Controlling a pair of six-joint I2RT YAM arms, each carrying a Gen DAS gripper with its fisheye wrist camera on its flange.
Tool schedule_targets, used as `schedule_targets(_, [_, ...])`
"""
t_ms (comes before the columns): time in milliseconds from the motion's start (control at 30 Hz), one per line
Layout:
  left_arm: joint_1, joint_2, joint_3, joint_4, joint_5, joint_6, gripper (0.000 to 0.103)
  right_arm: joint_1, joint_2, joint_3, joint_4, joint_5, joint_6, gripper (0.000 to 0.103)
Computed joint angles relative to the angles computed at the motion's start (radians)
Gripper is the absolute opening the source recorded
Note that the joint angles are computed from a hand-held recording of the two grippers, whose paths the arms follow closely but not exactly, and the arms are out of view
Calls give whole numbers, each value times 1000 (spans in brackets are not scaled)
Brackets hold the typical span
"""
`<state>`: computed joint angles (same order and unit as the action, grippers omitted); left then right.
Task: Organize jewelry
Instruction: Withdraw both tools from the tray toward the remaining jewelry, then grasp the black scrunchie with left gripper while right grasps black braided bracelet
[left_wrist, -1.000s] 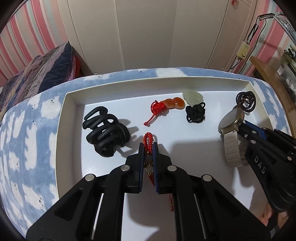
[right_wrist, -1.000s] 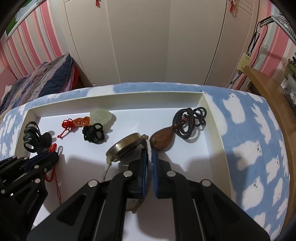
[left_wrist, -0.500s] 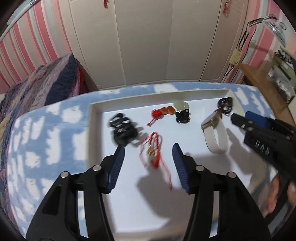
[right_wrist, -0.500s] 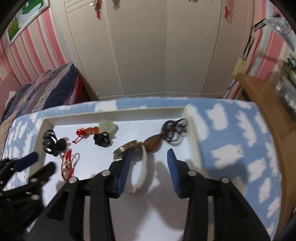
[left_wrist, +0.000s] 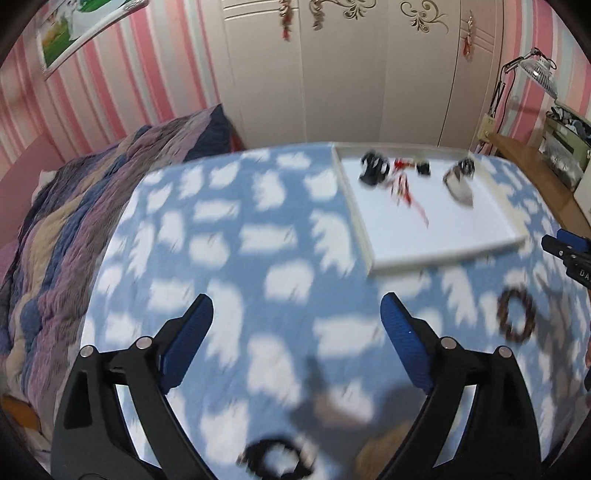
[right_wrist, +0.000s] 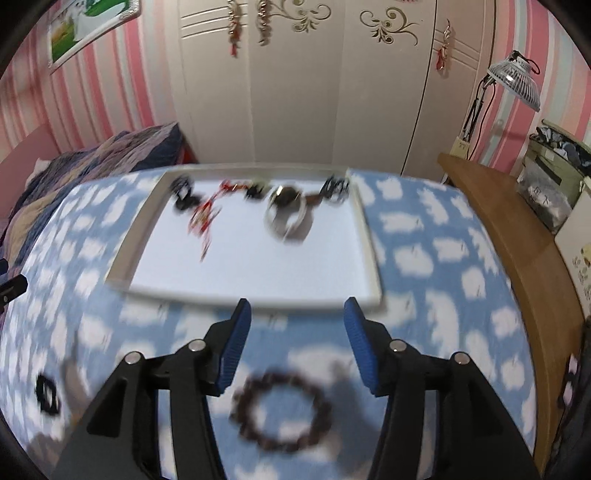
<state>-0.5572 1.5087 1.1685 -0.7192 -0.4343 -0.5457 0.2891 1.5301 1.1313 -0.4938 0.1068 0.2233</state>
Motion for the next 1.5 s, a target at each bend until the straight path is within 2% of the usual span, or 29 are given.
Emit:
schedule_targets(100, [-47,-131,-166,21,-23,-80,91,55,-94,-137,18,17,43,53])
schedule_targets(233, [-94,-272,-335,24,-2,-177,91,106,-183,-238,9,42,90,53])
schedule_targets(367, [-117,-348,-452,25,7,-259,91,155,-266,-322,-9,79,135,53])
schedule_targets(600, [-177,-391,-560,25,1,-366,91,252,-353,-416,-61,114,224,53])
schedule_targets(967, [-217,-412,-615,19,-15,-401,91,428,-313,-459,-81,147,348,53])
schedule_targets(1200, [-194,-467,-665,27,9,-388,91,496,-295,-448,-100,175,397,53])
schedule_targets(1500, [-101,-465,-684,101,78,-300,85,489,-233,-454,-64,140,400,53])
